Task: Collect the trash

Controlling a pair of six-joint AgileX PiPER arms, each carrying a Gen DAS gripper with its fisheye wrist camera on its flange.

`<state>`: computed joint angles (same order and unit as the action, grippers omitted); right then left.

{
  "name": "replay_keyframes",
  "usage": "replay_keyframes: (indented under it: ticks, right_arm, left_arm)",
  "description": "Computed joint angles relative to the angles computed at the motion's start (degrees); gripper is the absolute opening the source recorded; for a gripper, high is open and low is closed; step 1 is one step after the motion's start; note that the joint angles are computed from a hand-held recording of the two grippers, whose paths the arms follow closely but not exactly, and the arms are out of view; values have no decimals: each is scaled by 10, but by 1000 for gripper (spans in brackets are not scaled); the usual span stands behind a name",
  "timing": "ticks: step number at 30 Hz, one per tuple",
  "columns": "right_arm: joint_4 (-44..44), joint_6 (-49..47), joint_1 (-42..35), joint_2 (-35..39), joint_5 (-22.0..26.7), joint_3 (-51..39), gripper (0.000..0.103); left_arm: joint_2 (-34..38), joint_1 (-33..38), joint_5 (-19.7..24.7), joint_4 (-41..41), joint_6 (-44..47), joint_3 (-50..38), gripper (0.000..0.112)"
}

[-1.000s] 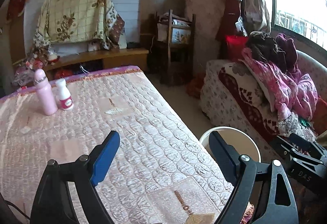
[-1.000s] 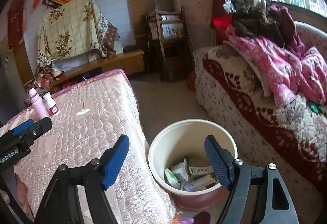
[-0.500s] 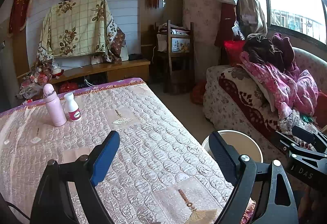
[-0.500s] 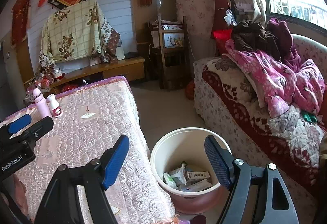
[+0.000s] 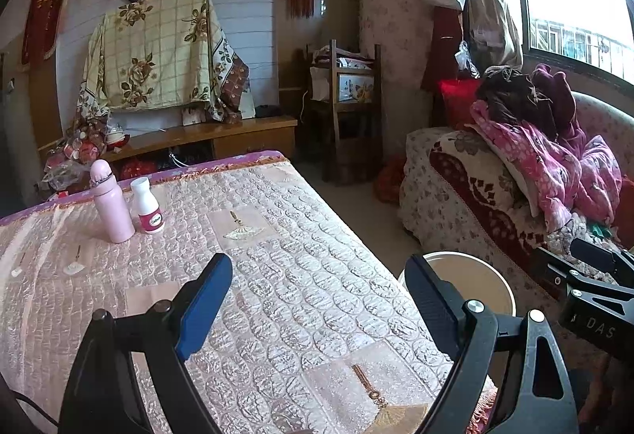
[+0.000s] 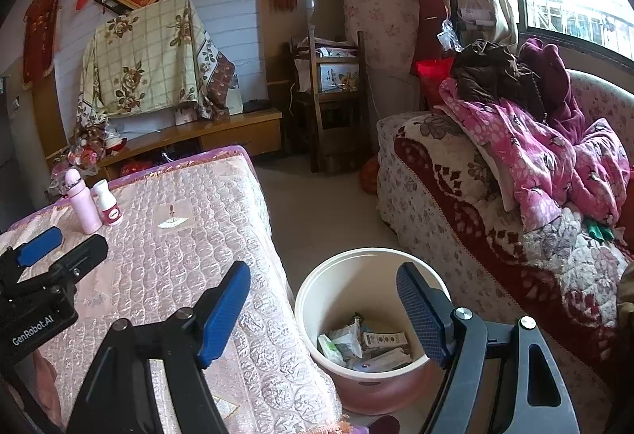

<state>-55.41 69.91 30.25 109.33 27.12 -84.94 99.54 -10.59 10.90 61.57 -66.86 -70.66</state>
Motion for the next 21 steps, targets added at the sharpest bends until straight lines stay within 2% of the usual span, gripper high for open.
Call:
replay_keyframes:
  ticks: [4, 6, 13, 21]
  right_arm:
    - [-4, 4, -2, 0, 0, 0, 79]
    - [-4, 6, -4, 0, -2, 2, 79]
    - [13, 1, -14, 0, -11, 6, 79]
    - [14, -2, -16, 6, -9, 1, 79]
  left_arm:
    - [2, -2, 2, 18, -19, -1, 89]
    - [3, -1, 1, -8, 8, -2, 89]
    - [6, -4, 0, 4, 3, 0, 89]
    - [13, -4, -4, -28, 39, -5, 89]
